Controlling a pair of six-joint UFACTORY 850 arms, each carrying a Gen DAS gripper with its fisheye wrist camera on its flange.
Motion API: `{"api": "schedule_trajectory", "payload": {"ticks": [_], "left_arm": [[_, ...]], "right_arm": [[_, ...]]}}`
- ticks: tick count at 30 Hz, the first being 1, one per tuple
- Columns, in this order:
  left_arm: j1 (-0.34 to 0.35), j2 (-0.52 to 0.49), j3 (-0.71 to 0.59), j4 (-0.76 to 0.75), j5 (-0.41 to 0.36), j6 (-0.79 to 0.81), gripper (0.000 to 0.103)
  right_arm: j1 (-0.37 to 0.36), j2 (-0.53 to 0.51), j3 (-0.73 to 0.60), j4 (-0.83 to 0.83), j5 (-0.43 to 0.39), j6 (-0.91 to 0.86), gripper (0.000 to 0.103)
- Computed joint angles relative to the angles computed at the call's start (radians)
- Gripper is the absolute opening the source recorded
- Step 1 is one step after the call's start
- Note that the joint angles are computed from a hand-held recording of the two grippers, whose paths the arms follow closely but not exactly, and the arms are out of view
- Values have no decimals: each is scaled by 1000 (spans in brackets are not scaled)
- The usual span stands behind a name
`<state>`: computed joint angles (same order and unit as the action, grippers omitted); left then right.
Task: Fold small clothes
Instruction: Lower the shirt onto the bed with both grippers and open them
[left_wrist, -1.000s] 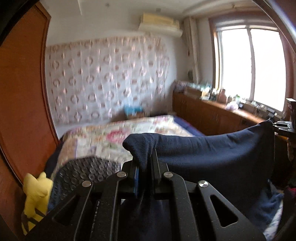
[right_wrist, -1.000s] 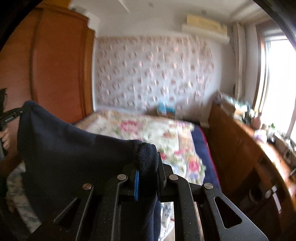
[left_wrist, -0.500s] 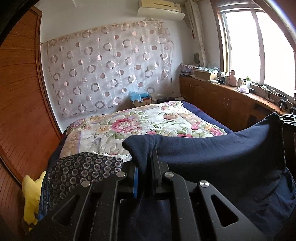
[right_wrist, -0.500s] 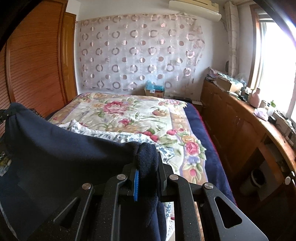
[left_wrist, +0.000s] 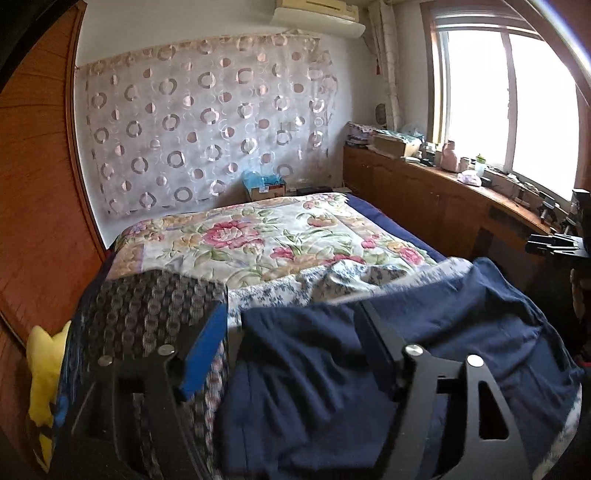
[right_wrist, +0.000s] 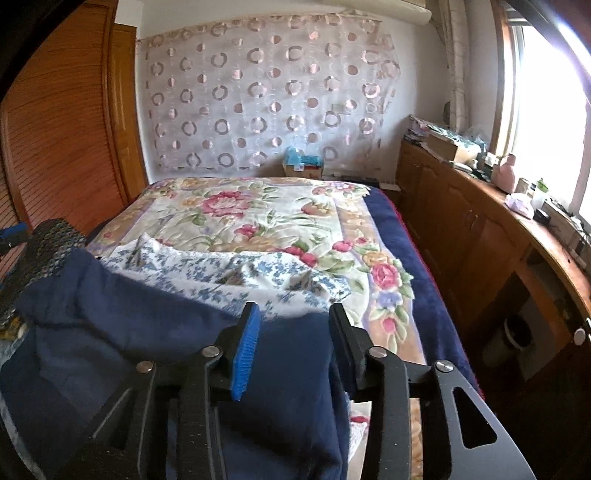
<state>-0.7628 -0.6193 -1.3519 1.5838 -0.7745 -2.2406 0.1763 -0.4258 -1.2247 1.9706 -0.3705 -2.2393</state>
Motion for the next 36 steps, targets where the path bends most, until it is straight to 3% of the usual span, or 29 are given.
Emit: {"api": "schedule_trajectory", "payload": {"ticks": [5, 10, 12, 17, 25, 36], "left_arm": [[-57, 6, 58, -5, -32, -75, 77], [-83, -24, 59, -20, 4, -101, 77], [-85, -30, 57, -29, 26, -109, 77], [-102, -45, 64, -31, 62, -168, 77], [-127, -67, 58, -46, 78, -207, 77], [-121, -77, 38, -130, 67, -123, 77]], "right_arm": [[-40, 48, 107, -7, -68, -8, 56], [-55, 58, 179, -53, -58, 15, 56], [-55, 54, 184, -63, -23, 32, 56], [-94, 45, 187, -167, -27, 147, 56], [-159, 56, 219, -271, -75, 252, 56], [-109, 44, 185, -345, -24, 403, 56]]}}
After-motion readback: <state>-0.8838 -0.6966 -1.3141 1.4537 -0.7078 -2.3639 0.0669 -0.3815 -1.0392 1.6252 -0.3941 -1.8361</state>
